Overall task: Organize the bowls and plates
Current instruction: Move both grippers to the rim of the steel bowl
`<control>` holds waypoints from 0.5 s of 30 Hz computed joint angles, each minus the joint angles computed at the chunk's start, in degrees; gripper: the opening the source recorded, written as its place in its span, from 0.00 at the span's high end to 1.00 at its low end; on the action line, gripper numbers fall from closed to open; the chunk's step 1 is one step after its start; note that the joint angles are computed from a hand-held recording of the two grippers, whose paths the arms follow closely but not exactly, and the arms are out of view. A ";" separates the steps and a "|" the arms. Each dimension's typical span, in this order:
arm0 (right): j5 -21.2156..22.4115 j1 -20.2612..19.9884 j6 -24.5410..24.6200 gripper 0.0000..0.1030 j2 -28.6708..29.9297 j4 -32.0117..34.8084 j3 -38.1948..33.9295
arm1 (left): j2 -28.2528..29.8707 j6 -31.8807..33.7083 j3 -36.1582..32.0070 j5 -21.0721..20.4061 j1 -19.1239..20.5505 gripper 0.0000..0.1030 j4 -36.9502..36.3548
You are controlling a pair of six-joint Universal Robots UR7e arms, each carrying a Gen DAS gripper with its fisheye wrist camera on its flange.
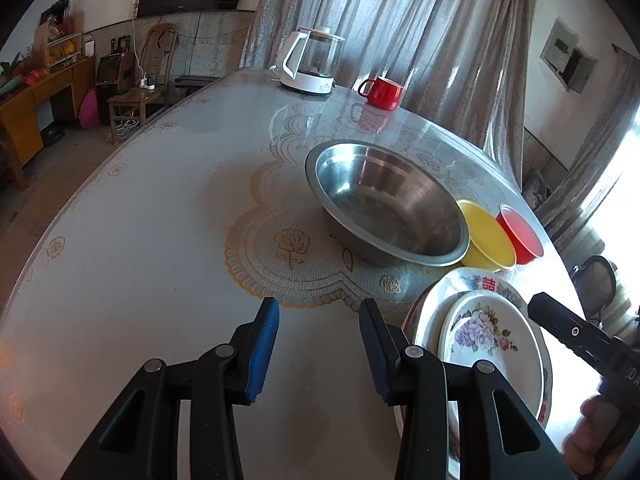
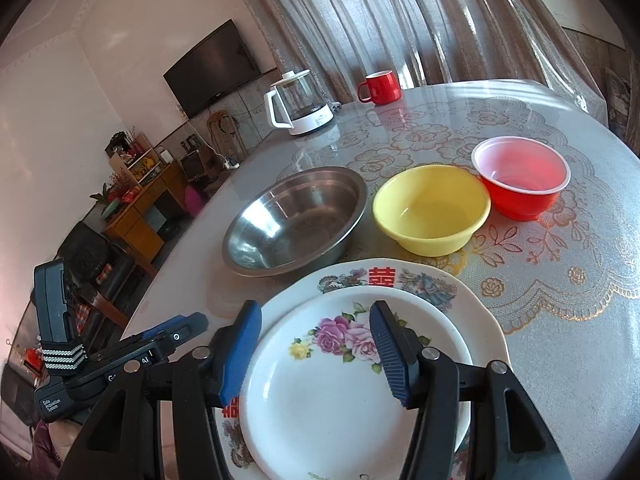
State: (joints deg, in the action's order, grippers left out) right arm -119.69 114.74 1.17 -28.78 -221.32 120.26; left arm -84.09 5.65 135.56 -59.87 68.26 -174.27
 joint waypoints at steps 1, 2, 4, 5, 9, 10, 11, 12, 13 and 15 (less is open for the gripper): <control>0.94 -0.43 0.27 0.44 -0.23 0.40 -0.16 | 0.23 -0.01 -0.47 -0.08 0.01 0.59 -0.39; 1.60 -0.80 0.71 0.44 -0.49 1.03 -0.37 | 0.46 0.00 -0.97 -0.22 0.10 0.59 -0.68; 2.73 -1.48 1.40 0.44 -0.93 1.86 -0.86 | 1.19 0.06 -2.25 -0.96 0.51 0.59 -1.08; 3.20 -1.79 1.65 0.44 -1.11 2.34 -1.31 | 1.66 -0.08 -3.01 -1.31 0.73 0.59 -1.11; 5.06 -3.11 3.27 0.44 -1.45 3.91 -3.22 | 3.83 0.05 -5.94 -3.41 1.63 0.59 -1.28; 5.49 -3.47 3.80 0.44 -1.49 4.60 -3.84 | 4.65 0.14 -6.63 -2.91 1.67 0.59 -1.66; 6.11 -3.85 4.12 0.45 -1.50 5.33 -4.44 | 5.32 0.00 -7.46 -2.87 1.81 0.59 -1.59; 6.37 -4.11 4.46 0.48 -1.45 6.52 -5.18 | 5.96 -0.22 -8.42 -3.50 2.18 0.59 -1.23; 6.22 -4.33 4.74 0.50 -1.38 7.71 -5.89 | 6.61 -0.60 -9.41 -4.02 2.58 0.59 -0.76; 6.10 -4.70 4.77 0.53 -0.81 9.32 -7.43 | 8.13 -0.98 -10.92 -4.39 3.22 0.60 -0.61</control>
